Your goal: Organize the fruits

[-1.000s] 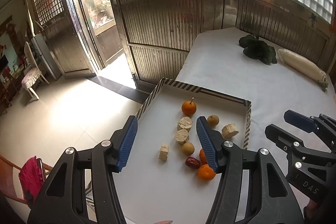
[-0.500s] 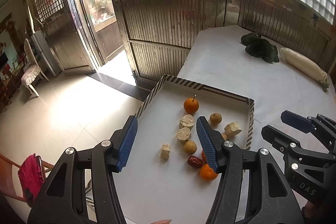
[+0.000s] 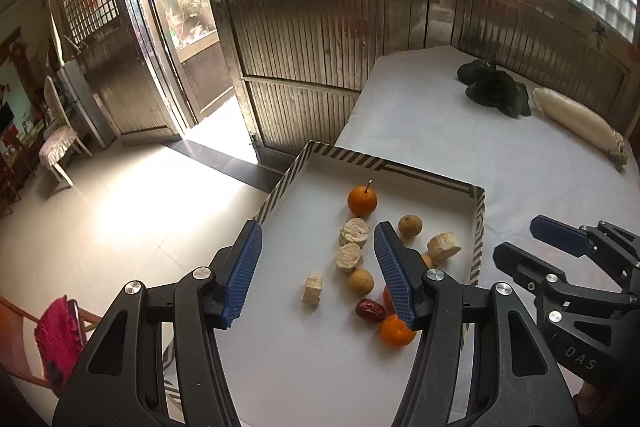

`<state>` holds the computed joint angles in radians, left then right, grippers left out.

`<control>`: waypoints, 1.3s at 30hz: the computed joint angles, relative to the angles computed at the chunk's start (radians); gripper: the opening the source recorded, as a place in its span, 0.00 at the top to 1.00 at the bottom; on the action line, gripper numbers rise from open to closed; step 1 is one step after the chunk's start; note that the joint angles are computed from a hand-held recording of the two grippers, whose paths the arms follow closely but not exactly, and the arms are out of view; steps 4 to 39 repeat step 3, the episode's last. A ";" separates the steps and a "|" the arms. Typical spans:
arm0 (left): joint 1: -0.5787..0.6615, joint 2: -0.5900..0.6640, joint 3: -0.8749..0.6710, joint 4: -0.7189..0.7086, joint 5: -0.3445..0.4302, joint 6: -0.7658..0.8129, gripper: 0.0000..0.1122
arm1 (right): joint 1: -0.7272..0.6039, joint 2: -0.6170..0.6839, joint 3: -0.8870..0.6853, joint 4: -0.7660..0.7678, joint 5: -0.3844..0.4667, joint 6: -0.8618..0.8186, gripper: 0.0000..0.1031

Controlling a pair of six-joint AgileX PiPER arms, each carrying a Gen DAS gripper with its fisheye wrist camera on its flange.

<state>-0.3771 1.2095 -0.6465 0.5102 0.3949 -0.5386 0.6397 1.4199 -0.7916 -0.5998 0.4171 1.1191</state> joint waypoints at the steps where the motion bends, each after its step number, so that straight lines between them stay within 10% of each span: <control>1: -0.009 0.001 -0.001 0.012 0.003 -0.011 0.48 | -0.005 -0.009 0.012 -0.005 -0.002 0.009 0.53; 39: -0.035 0.008 -0.009 0.003 0.009 -0.008 0.48 | -0.011 -0.026 0.033 -0.018 -0.001 0.031 0.53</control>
